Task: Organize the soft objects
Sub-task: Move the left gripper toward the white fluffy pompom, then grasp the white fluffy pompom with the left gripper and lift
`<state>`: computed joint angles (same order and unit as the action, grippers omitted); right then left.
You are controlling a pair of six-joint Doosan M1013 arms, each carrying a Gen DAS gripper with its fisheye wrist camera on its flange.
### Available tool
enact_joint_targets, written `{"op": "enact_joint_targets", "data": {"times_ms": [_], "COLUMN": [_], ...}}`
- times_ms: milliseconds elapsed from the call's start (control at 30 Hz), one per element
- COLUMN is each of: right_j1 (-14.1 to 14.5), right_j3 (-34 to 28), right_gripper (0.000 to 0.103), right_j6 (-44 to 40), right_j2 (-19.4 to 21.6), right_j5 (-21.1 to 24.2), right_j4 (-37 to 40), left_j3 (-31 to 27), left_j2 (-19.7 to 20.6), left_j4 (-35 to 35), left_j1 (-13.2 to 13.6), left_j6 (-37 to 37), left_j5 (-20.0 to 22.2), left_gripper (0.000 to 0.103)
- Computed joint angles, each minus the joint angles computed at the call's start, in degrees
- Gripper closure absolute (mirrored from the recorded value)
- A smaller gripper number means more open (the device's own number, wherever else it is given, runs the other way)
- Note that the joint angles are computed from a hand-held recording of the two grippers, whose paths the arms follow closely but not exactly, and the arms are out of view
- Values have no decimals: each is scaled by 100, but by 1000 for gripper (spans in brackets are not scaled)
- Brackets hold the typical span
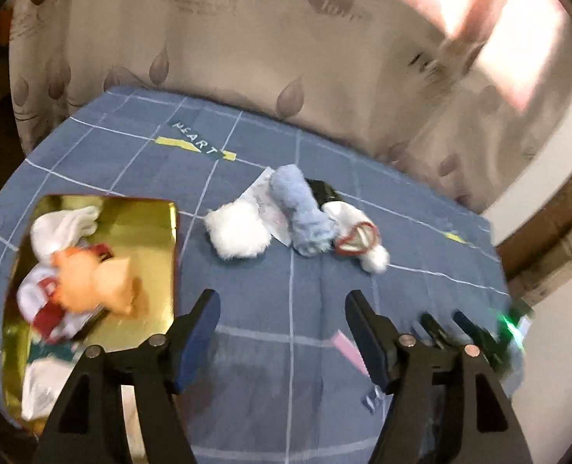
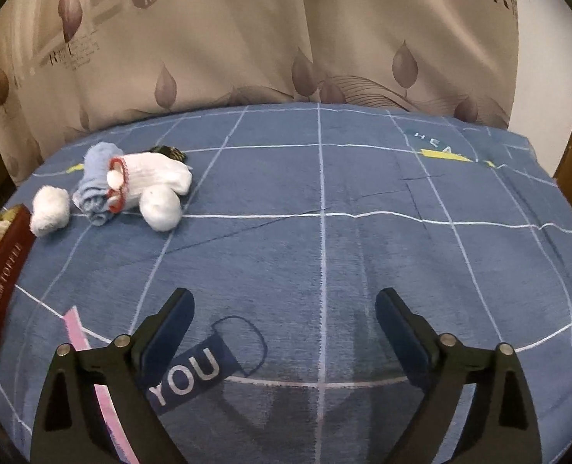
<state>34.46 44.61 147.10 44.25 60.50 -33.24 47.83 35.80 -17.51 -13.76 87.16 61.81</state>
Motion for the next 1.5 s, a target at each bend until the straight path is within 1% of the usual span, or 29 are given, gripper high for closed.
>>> {"op": "enact_joint_targets", "data": {"times_ms": [100,167,200,233,367,433,533,567,633,800,900,933,967,1000,1033,1067,1100,1167,1200,1267,1300,1400,1500], "right_j1": [-26,-27,-33,-37,-56,-67,-72,-74,-83,-96,-100,-102,-102,-104,-105,-106,-105,-101,-101,-107,-113,-124,-124], "right_j3": [206,273,295,299,336,373,398,407,395,367,382,383,383,383,380,376,377,395,401,396,388,369,365], "right_gripper": [9,9,9,9,9,9,8,8,8,8,8,8,8,8,8,8,8,8,8,8,8,8,8], "right_j6": [25,-2,-74,-125,-283,-305,-327,-340,-407,-500,-486,-487,-487,-489,-484,-483,-476,-442,-426,-413,-421,-412,-392], "right_j2": [-109,-145,-157,-159,-179,-198,-211,-215,-209,-195,-203,-203,-203,-204,-202,-201,-201,-211,-214,-210,-206,-196,-196], "right_j5": [-342,-469,-546,-580,-723,-801,-865,-882,-884,-879,-898,-900,-900,-896,-889,-886,-887,-907,-912,-901,-895,-869,-849], "right_j4": [81,92,147,190,356,402,433,449,511,613,616,621,621,633,636,642,641,618,607,629,656,693,689], "left_j3": [-839,-1344,-1435,-1662,-2138,-2463,-2624,-2784,-2969,-3578,-4146,-4149,-3991,-3712,-3392,-3119,-2953,-2768,-2561,-1887,-1724,-817,-40], "left_j2": [569,914,988,1135,1444,1638,1761,1851,1945,2267,2558,2565,2492,2363,2212,2084,2000,1908,1798,1424,1324,775,284], "left_j4": [83,65,101,164,409,637,638,745,923,1059,1260,1376,1432,1480,1477,1473,1551,1349,1313,1329,1301,1043,692], "left_j1": [-21,-1,2,0,-20,-46,-35,-54,-89,-124,-184,-213,-226,-239,-243,-246,-258,-234,-228,-256,-268,-281,-258], "left_j6": [-506,-819,-921,-1051,-1228,-1396,-1493,-1497,-1423,-1390,-1293,-1260,-1226,-1161,-1069,-977,-906,-749,-754,-582,-525,-236,-14], "left_j5": [637,992,1064,1217,1474,1715,1802,1916,1972,2247,2557,2546,2444,2229,1967,1724,1589,1546,1387,905,790,166,-304], "left_gripper": [34,34,34,34,34,34,34,34,34,34,34,34,34,34,36,43,70,72,74,75,75,75,75]}}
